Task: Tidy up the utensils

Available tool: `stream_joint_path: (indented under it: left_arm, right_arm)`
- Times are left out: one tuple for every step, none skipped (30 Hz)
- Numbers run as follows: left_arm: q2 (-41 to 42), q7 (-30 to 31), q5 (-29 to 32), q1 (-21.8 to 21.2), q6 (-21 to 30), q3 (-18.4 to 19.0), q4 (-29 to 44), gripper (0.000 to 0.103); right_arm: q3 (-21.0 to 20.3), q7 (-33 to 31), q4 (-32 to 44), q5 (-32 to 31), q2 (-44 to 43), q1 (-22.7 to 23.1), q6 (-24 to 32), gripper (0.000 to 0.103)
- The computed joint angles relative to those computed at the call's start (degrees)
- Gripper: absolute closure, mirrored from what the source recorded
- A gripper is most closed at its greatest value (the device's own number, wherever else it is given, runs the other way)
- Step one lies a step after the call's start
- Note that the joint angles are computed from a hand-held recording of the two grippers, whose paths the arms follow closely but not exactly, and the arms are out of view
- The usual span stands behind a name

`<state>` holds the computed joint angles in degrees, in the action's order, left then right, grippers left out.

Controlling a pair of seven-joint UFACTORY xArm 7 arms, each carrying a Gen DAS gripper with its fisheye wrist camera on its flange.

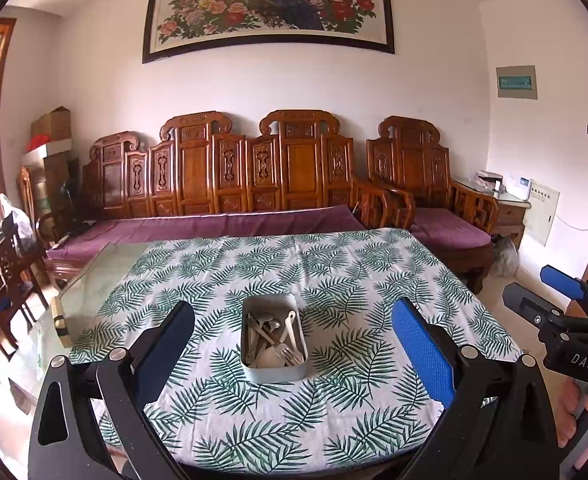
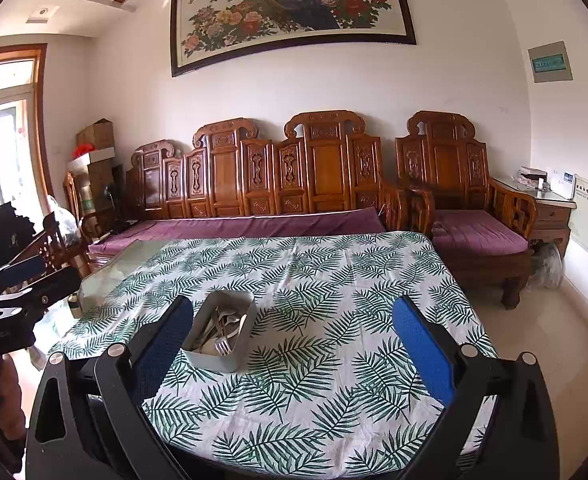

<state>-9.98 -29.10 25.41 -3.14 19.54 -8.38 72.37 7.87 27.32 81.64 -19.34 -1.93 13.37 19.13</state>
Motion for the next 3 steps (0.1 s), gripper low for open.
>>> stream_joint_path:
  left_arm:
    - [0.06,0.18,-0.17,-0.09,0.05,0.05,0.09,0.008]
    - [0.12,0.10,-0.07,-0.08,0.13,0.00,0.18,0.008]
    - [0.13,0.14,-0.13,-0.11,0.12,0.05,0.20,0.008]
  right_arm:
    - [0.02,0.07,0.01,-0.04,-0.03,0.02,0.04,0.003]
    - [0.01,0.11,-0.05,-0.07,-0.06,0.01,-0.03,0.003]
    - [0.01,0.13,-0.04,-0.10,-0.04,0.00,-0.06,0.003]
